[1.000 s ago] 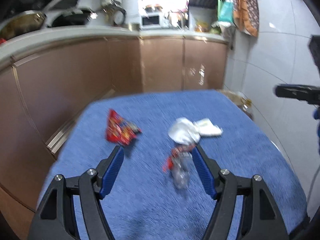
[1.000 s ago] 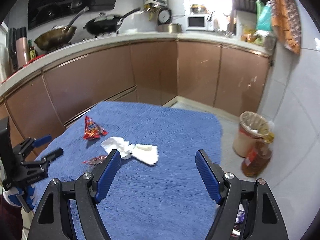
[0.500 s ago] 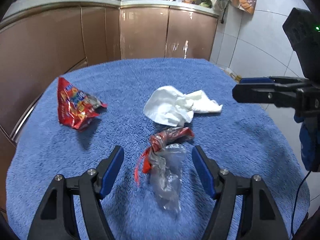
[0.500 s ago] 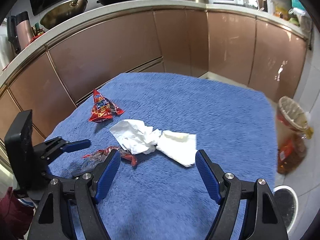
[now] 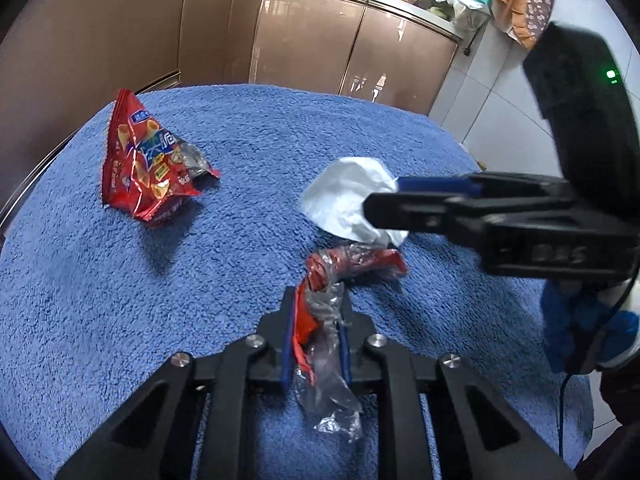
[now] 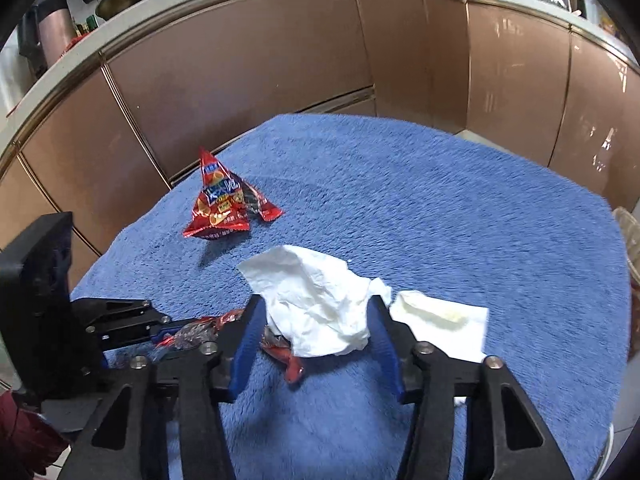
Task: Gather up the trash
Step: 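Grasp the red-and-clear wrapper with the left tool while the right tool grasps the white tissue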
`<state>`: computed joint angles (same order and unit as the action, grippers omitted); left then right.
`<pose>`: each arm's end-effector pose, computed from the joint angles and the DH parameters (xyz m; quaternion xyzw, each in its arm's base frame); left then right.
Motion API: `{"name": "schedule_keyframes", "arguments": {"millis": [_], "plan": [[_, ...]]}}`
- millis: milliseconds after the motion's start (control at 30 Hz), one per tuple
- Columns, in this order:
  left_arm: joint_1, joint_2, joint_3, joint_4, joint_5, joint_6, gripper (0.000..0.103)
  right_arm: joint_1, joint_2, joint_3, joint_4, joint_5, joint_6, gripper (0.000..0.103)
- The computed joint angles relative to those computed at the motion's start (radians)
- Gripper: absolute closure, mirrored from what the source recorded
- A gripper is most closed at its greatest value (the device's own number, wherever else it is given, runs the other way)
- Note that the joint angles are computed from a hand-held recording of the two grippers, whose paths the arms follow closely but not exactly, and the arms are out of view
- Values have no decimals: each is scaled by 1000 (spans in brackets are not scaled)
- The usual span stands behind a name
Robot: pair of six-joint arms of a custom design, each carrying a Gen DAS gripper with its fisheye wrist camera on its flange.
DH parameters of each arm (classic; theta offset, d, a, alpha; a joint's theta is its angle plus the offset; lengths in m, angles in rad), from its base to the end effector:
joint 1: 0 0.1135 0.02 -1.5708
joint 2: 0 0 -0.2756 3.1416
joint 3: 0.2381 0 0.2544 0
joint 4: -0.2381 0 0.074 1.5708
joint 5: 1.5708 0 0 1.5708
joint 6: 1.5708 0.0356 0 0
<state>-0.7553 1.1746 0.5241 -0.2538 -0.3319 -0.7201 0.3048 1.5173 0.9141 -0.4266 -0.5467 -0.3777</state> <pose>0.1632 -0.1378 0.1812 -0.0376 0.9328 -0.1015 0.3437 0.2774 0.1067 0.2084 -0.3785 0.8502 0.2506 0.2666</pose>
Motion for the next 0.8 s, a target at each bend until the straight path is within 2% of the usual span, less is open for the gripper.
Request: {"name": "schedule_keyframes", "arguments": {"millis": [33, 200, 233, 567, 733, 800], "plan": [[0, -2, -2, 0, -1, -1, 88, 9, 13, 1, 11, 10, 3, 61], [-11, -7, -6, -6, -13, -17, 89, 18, 49, 12, 33, 39, 10, 85], [-11, -16, -9, -13, -16, -19, 89, 21, 50, 14, 36, 59, 11, 87], [-93, -29, 17, -104, -122, -114, 93, 43, 56, 3, 58, 136, 4, 91], [-188, -57, 55, -234, -213, -204, 93, 31, -30, -7, 26, 83, 16, 93], [-245, -81, 84, -323, -264, -268, 93, 10, -90, -14, -7, 48, 2, 93]]}}
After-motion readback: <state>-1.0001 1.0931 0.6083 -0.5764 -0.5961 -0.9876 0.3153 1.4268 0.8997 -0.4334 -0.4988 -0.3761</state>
